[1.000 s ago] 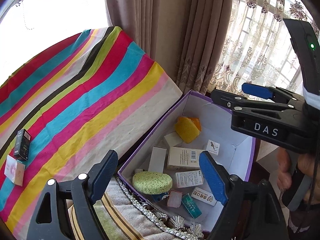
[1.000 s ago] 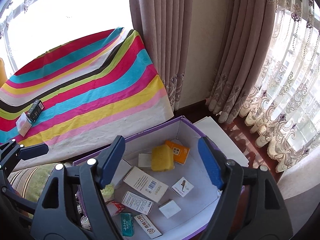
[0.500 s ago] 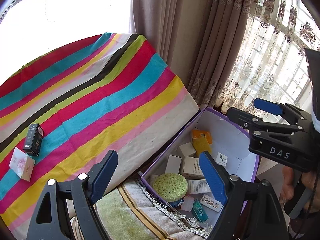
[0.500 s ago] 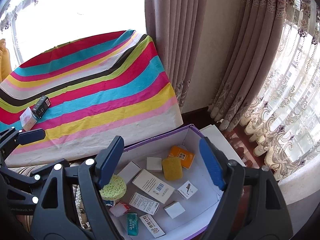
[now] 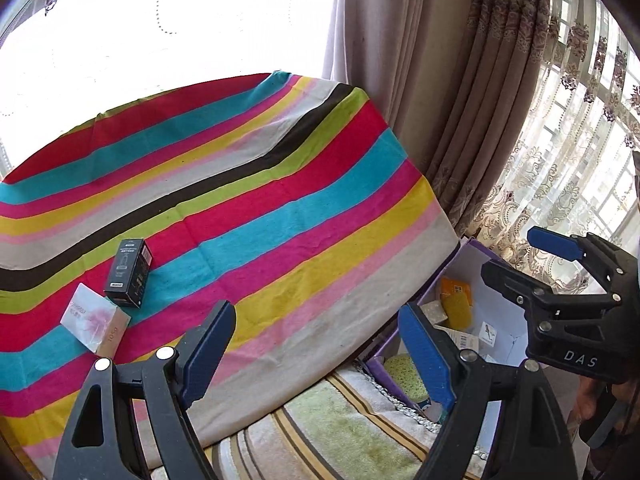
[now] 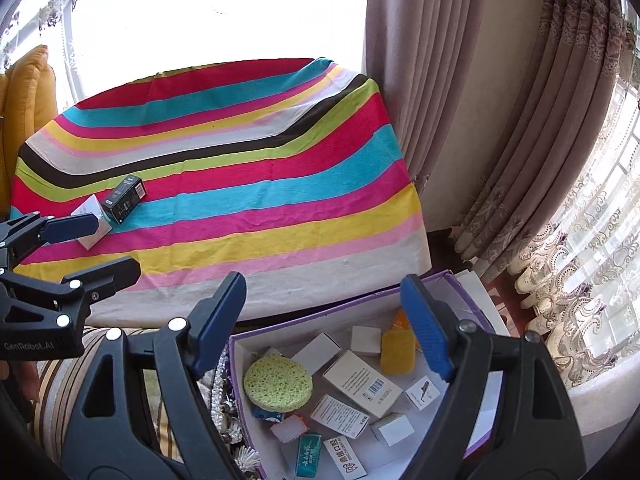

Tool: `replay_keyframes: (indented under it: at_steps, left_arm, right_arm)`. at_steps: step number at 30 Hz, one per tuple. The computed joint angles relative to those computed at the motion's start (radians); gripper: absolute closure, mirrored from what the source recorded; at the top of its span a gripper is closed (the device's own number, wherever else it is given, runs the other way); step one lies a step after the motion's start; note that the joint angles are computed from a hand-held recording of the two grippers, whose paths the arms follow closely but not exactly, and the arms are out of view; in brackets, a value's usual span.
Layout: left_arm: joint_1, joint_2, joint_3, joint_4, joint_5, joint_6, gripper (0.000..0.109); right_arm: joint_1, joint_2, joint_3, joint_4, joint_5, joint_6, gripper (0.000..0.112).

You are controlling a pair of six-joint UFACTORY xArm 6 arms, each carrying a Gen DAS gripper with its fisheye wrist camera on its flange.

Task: Organize objects
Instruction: 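Move both tools back from the purple box to the striped cloth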

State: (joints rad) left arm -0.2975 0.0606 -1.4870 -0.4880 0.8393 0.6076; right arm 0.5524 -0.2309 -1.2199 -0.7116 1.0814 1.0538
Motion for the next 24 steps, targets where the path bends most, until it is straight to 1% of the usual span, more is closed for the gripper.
replay_keyframes:
  at_steps: [6, 16, 24]
  left_arm:
    - [0.056, 0.047, -0.053, 0.022, 0.000, -0.011, 0.023]
    - [0.129, 0.121, -0.120, 0.077, -0.026, -0.012, 0.017]
    - [0.179, 0.210, -0.206, 0.098, 0.004, 0.002, 0.017]
  right_arm:
    - [0.017, 0.104, -0.100, 0.010, -0.027, -0.043, 0.028]
    - [0.008, 0.269, -0.261, 0.090, -0.099, -0.133, 0.027]
    - [-0.005, 0.396, -0.387, 0.167, -0.124, -0.183, 0.026]
